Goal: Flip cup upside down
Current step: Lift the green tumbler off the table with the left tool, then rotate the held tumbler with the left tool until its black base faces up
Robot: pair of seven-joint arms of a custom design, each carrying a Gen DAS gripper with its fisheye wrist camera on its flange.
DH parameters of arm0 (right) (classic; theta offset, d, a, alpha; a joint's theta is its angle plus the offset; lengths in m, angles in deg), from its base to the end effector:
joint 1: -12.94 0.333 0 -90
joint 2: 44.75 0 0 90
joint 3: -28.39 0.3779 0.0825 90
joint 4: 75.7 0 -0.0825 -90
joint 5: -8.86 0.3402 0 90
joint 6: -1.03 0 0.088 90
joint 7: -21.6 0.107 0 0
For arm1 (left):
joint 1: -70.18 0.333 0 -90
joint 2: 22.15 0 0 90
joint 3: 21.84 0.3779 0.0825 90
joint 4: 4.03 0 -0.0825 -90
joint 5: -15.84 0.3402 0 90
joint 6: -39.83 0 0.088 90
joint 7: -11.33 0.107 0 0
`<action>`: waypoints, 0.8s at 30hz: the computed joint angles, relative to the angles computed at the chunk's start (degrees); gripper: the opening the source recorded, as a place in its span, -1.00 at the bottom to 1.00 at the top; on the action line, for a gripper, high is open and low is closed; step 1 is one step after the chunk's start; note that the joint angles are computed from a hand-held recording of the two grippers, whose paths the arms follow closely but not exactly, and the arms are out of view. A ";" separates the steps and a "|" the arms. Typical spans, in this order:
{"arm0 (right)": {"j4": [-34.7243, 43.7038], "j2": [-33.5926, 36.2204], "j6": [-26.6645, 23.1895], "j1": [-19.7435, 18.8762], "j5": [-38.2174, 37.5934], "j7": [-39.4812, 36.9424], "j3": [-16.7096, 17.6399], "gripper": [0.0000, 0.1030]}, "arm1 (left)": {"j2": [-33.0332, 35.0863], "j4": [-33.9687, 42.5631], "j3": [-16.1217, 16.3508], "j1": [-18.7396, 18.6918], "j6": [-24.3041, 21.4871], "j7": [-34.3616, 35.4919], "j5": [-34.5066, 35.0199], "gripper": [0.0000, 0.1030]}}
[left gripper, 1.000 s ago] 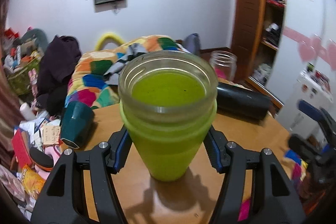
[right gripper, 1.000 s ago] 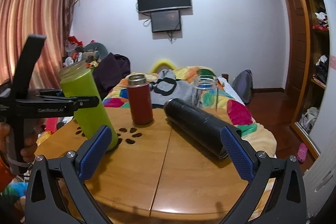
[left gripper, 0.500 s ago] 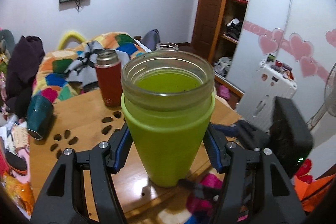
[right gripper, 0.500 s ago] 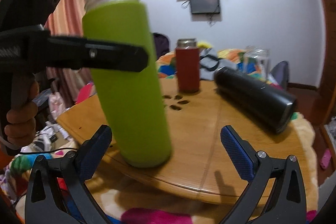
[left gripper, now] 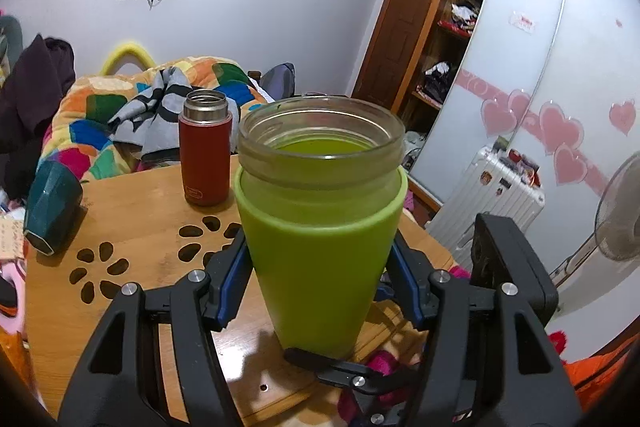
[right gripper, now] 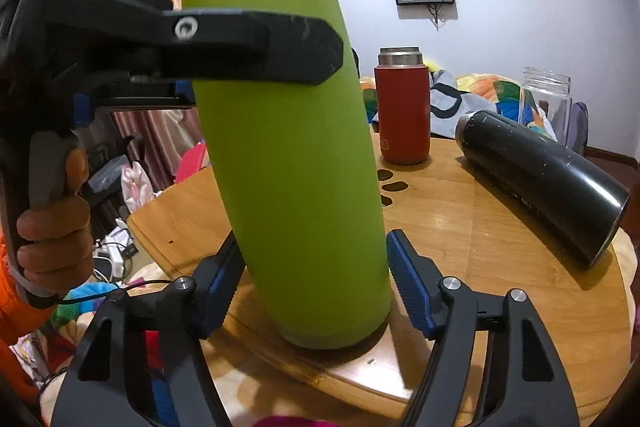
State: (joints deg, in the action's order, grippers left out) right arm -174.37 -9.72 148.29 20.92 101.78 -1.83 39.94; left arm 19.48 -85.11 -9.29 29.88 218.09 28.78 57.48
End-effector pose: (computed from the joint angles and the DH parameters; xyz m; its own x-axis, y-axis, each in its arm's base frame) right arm 0.6594 0.1911 0.3288 0.8120 -0.5587 -0.1687 -0.4021 -0.3261 -0.8556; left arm 0.6227 -0.4564 0.4401 -0.2116 -0.9328 0.2917 -0.6044 -0.1097 -0.7891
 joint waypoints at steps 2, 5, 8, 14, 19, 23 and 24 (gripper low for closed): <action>-0.09 -0.20 0.73 0.23 0.24 -0.30 -0.05 0.29 | 0.06 -0.73 -0.07 0.75 2.39 -0.90 -0.87 0.21; -0.38 -0.65 2.94 1.02 1.98 -2.29 -0.21 0.28 | 0.32 -2.20 -1.61 2.98 6.93 -0.85 -4.24 0.21; -0.74 -1.13 4.07 1.56 3.05 -3.43 -0.60 0.25 | 1.45 -3.03 -6.34 7.63 11.81 0.05 -7.93 0.21; -1.15 -1.57 4.35 1.97 2.93 -3.47 -1.08 0.22 | 4.33 -3.50 -17.73 17.02 16.53 2.60 -12.31 0.22; -0.61 -1.16 3.77 1.88 1.57 -2.00 -1.05 0.22 | 4.44 -5.16 -20.60 19.19 16.15 4.94 -15.77 0.28; -0.04 -0.67 3.60 1.66 0.11 -0.57 -0.68 0.22 | 5.91 -5.89 -25.95 23.20 15.19 6.58 -18.35 0.34; -0.03 -0.64 3.71 1.62 -0.02 -0.53 -0.57 0.21 | 6.41 -6.18 -27.58 24.42 15.59 6.95 -18.93 0.35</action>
